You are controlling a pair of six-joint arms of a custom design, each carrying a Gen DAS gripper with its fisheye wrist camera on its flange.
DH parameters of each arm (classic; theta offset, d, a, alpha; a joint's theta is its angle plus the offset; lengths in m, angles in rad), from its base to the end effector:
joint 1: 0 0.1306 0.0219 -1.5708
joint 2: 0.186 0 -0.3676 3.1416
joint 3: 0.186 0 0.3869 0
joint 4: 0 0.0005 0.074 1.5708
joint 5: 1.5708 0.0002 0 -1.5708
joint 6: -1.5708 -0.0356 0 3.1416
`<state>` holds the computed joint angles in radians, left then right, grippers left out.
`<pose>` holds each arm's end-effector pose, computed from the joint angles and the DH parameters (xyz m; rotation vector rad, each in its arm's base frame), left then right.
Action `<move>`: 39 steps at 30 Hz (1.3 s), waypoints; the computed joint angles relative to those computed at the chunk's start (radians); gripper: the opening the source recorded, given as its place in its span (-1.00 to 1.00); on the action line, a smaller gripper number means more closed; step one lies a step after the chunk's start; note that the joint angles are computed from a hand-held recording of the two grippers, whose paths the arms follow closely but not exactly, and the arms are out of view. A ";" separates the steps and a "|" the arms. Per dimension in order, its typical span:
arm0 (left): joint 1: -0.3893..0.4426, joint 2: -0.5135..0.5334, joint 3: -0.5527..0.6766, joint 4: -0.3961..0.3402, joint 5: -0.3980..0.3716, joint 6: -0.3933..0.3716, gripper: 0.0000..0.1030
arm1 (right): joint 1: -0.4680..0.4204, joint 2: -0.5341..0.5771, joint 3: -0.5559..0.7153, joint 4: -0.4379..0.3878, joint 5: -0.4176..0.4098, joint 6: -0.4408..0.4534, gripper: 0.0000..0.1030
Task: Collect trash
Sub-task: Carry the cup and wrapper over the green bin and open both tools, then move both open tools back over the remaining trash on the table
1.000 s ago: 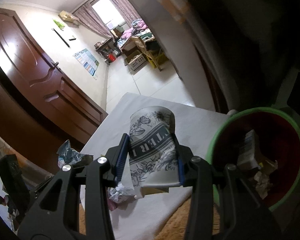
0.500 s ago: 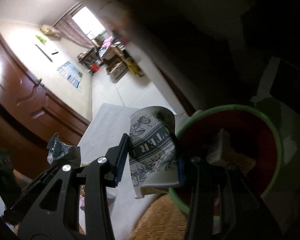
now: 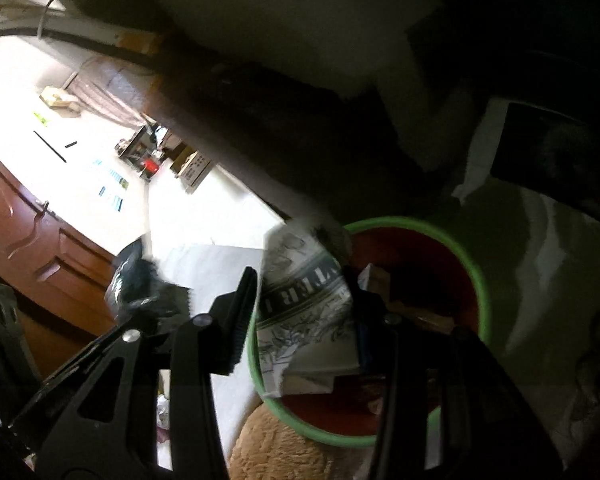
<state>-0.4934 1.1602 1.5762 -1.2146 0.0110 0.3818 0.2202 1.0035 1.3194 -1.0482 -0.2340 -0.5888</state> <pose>0.3257 -0.1761 0.5667 0.1400 2.4084 -0.4276 0.3238 0.0804 0.5192 0.3127 2.3556 0.6726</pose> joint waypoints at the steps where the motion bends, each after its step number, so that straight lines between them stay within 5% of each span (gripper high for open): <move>1: 0.001 0.000 -0.001 0.014 0.005 0.006 0.12 | -0.002 -0.005 -0.005 0.002 0.011 -0.012 0.16; 10: 0.054 -0.050 -0.043 -0.027 -0.024 0.031 0.10 | 0.030 0.003 0.015 -0.021 0.055 -0.012 0.22; 17: 0.178 -0.161 -0.108 -0.086 -0.089 -0.018 0.17 | 0.160 0.051 0.071 -0.045 0.107 0.018 0.29; 23: 0.401 -0.281 -0.166 -0.167 -0.099 -0.099 0.18 | 0.289 0.122 0.113 -0.049 0.110 0.006 0.29; 31: 0.783 -0.388 -0.298 -0.260 0.070 -0.145 0.17 | 0.452 0.229 0.199 -0.093 0.132 0.035 0.30; 39: 0.994 -0.409 -0.397 -0.306 0.159 -0.238 0.07 | 0.550 0.282 0.260 -0.139 0.153 0.053 0.38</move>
<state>0.5010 0.7512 1.1793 -1.5207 0.1696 0.1439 0.7700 1.2853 1.5792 -1.1876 -0.0806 -0.5360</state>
